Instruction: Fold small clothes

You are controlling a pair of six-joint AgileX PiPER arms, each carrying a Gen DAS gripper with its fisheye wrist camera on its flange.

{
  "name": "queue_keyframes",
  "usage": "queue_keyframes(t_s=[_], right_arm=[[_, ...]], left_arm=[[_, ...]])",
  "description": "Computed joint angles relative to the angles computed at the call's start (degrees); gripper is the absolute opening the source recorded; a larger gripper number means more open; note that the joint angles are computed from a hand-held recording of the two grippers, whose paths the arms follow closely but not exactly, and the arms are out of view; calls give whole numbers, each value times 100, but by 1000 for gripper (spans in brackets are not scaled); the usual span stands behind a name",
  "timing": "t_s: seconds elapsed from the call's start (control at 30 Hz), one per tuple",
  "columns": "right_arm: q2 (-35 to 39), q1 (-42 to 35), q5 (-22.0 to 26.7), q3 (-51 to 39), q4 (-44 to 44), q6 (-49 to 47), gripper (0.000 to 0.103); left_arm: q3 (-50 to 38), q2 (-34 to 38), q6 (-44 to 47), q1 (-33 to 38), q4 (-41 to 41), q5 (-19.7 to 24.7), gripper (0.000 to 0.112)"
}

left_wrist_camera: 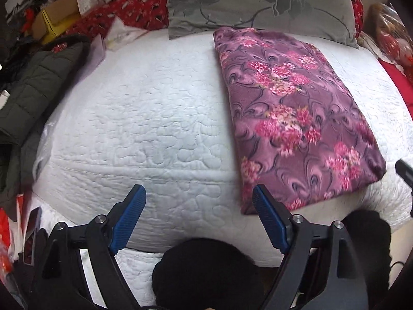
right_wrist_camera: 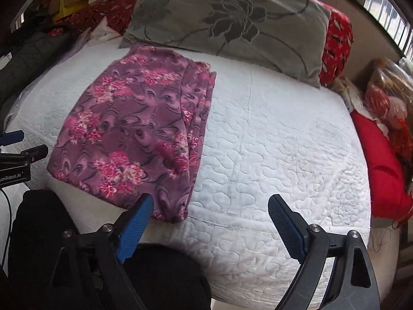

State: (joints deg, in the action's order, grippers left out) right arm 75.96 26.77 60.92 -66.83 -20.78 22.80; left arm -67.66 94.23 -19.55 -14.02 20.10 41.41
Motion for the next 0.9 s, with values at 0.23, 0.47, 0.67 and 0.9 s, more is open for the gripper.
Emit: queue_keyframes(t_s=[0.23,0.47,0.67,0.9], right_arm=[[-250,49,-176,24,-271,398,93],[-544,329,-170,236,-720,822,94],[-682,403,-146,356,-811,937,95],[-749,454,-146,441,-844,1024,95]], left_arm=[[390,-438,-235,-321,152,-149,86],[467,-639,-238,-560,23,-224,86],[502,-766,-106,-624,-193,-205,86],[494,-896,85,-624,-484,-175,86]])
